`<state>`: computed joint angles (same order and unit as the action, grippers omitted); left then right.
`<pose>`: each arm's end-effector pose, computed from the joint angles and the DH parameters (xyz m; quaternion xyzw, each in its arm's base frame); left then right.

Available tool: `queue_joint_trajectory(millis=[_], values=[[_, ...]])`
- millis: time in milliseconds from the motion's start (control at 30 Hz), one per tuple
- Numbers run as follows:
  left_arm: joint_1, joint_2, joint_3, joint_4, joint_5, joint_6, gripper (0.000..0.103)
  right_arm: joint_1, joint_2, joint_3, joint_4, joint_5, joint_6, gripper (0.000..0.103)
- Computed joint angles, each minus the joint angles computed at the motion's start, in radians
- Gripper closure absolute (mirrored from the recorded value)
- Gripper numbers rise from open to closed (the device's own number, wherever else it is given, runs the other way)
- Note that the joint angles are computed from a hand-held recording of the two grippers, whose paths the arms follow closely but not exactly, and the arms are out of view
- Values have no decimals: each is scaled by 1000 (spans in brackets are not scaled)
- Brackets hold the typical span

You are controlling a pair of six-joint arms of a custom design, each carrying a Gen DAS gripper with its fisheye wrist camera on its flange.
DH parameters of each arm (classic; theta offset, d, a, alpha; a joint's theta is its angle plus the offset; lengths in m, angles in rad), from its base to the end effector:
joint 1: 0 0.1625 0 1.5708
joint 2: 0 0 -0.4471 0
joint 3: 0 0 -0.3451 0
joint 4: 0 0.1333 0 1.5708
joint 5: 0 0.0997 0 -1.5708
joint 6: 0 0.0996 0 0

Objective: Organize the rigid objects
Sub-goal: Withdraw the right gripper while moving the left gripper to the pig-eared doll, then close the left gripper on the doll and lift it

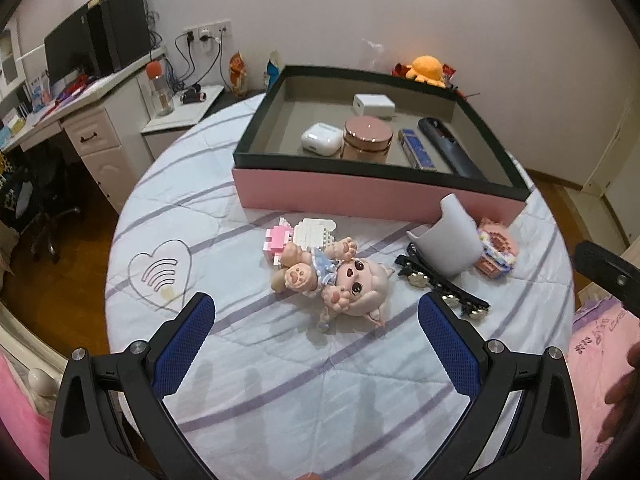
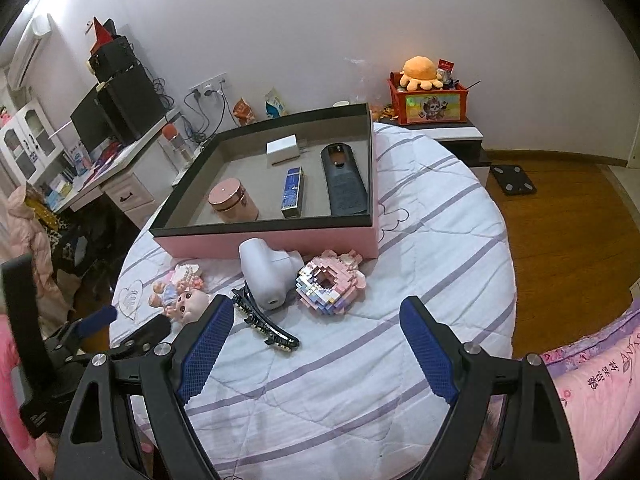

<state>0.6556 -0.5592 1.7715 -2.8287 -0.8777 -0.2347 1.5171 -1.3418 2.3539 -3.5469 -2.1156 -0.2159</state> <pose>-0.3581 -0.5238 0.0045 0.3065 0.8890 -0.2026 0.2733 0.0595 -0.4150 0.3386 -0.0552 -0.8607 0.4104 0.2962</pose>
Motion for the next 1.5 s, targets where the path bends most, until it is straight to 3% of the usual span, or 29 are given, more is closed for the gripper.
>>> queue_joint_trajectory(millis=[233,433,600,833,1500], values=[[26,88,-89,46,52,30,0,-8,16,-19,24,-8,7,17],[55,134,-130,76,27,30,2,-10,29,-36,43,-16,9,17],[64,120,-111,3,-22,71,20,-15,28,-42,54,-21,15,17],[69,103,-99,-8,-51,73,21,-15,28,-42,58,-19,12,17],[14,2,-103,7,-25,99,21,16,29,-73,49,-13,-20,17]])
